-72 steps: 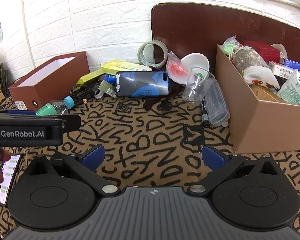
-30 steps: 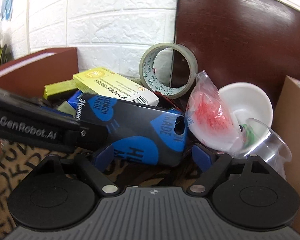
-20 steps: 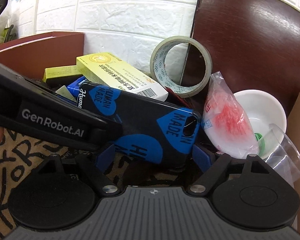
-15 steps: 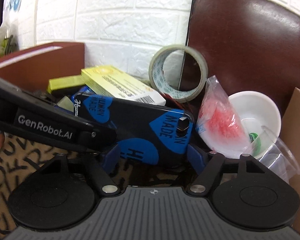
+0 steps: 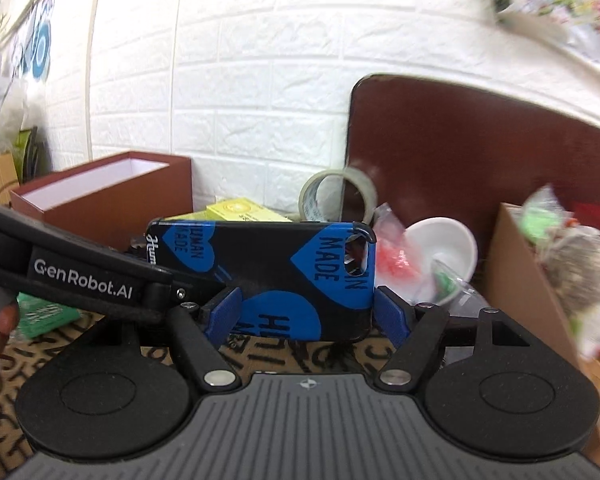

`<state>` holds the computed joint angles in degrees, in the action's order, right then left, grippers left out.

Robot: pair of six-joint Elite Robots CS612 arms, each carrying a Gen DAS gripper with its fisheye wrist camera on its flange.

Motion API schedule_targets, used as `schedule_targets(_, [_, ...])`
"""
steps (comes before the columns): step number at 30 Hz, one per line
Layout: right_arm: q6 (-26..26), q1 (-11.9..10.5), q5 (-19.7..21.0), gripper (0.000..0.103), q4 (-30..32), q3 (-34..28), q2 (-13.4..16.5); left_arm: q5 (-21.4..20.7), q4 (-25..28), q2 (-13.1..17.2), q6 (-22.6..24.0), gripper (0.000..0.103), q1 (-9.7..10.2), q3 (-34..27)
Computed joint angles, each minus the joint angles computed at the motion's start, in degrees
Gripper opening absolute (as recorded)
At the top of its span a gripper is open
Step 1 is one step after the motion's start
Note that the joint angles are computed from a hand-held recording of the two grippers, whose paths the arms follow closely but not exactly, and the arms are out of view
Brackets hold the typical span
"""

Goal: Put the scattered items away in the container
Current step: 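Close the left tool on the phone case and lift it, then carry the phone case over the cardboard box with the left tool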

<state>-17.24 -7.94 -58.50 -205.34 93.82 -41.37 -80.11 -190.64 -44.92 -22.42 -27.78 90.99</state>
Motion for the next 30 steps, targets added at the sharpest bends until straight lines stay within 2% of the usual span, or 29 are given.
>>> schedule_targets(6, [1.54,-1.81,-0.27,0.077,-6.42,5.6,-2.75,0.06,-3.55,-2.56,0.3,0.056,-2.36,3.61])
schedule_targets(13, [3.57,-4.8,-2.32,0.077,-14.4,11.03,-5.62,-1.54,-6.21,-3.91,3.8,0.059,-5.16,3.9])
schedule_targets(19, [6.05,-7.09,-5.57,0.077,-19.15,12.83,-6.57,-3.8,-6.16,-3.02,7.02,0.059,-7.1,1.2])
schedule_targets(25, [8.16,-8.9,-8.69,0.077,-19.83,12.43,-6.61,-6.84,-3.0,-1.05,9.3,0.06,-7.95,-3.95])
schedule_targets(30, [11.03,-10.15,-9.55,0.077,-19.51,10.84,-6.14,-8.54,-0.15,0.93,11.77,0.062,-8.32,-8.85])
